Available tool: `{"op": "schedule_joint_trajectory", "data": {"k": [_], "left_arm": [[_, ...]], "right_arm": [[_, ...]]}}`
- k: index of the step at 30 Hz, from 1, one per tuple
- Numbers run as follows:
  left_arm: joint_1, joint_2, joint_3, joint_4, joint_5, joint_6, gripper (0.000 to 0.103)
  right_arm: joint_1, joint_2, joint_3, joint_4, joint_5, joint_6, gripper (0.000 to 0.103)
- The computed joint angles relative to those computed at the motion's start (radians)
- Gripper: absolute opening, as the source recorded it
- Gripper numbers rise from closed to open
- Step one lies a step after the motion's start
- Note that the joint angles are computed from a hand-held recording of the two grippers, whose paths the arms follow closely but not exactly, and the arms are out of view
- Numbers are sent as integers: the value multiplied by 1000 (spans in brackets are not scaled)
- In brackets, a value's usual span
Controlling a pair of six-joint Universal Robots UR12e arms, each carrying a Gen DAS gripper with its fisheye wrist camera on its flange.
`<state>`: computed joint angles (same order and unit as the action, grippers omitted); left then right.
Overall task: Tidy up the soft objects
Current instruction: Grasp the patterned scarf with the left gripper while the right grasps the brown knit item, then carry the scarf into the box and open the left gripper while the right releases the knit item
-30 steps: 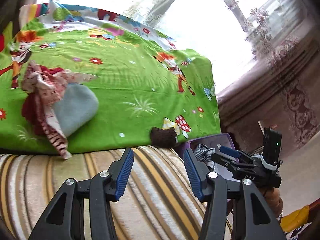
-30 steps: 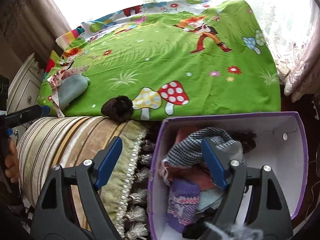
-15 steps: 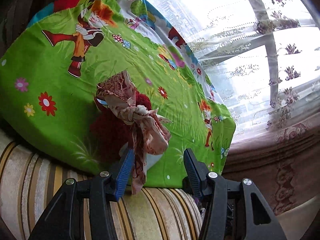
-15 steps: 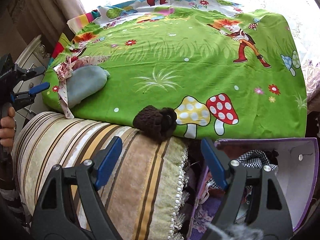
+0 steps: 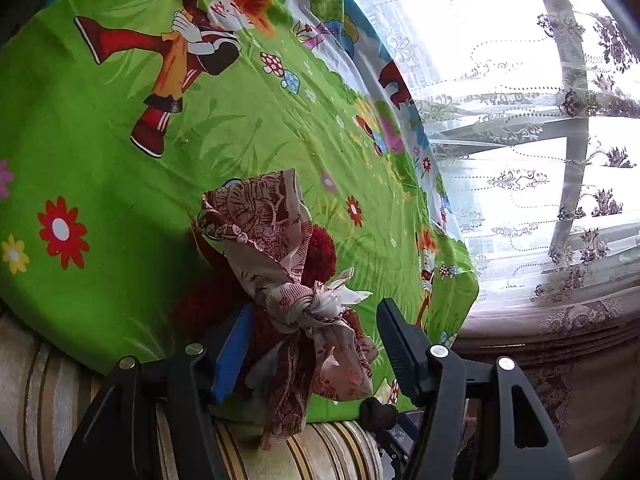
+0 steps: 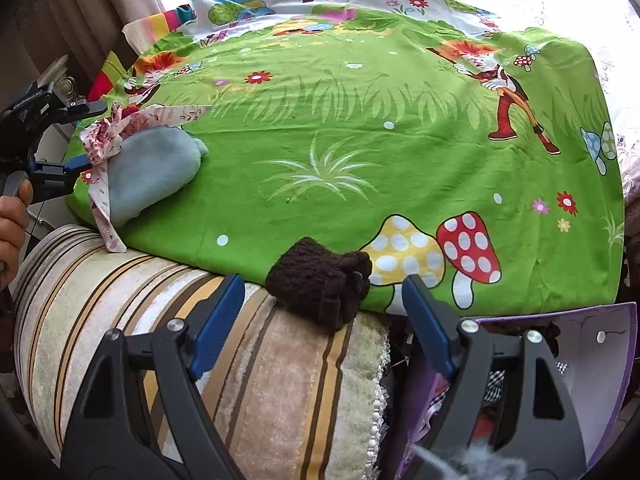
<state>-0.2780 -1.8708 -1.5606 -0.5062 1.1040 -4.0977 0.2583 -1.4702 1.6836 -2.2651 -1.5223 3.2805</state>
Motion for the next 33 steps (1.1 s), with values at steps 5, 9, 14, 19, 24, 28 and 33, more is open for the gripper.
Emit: {"op": "schedule_joint_trajectory", "data": {"k": [5,9,14,19,24,28,33], "left_arm": [[-4,-5,11,-9,15,63,34],[-8,1,8,8,39,83,31],[-15,16,6,36,78,101,31],[-25,31,8,52,113,122,31],[-36,39,15,70,119,131,31],[-50,41,28,78,103,147,31],[-71,37,48,85,61,162,31]], "right_arm": [[-2,16,-11,17,-10,5,67],[1,23,-17,32,11,-16,37],[5,16,-10,7,3,-25,24],[7,2,0,-24,4,-27,22],[6,-18,10,-48,1,-19,22],[0,-40,26,-70,1,-9,22],[-12,-77,54,-90,-8,6,22]]}}
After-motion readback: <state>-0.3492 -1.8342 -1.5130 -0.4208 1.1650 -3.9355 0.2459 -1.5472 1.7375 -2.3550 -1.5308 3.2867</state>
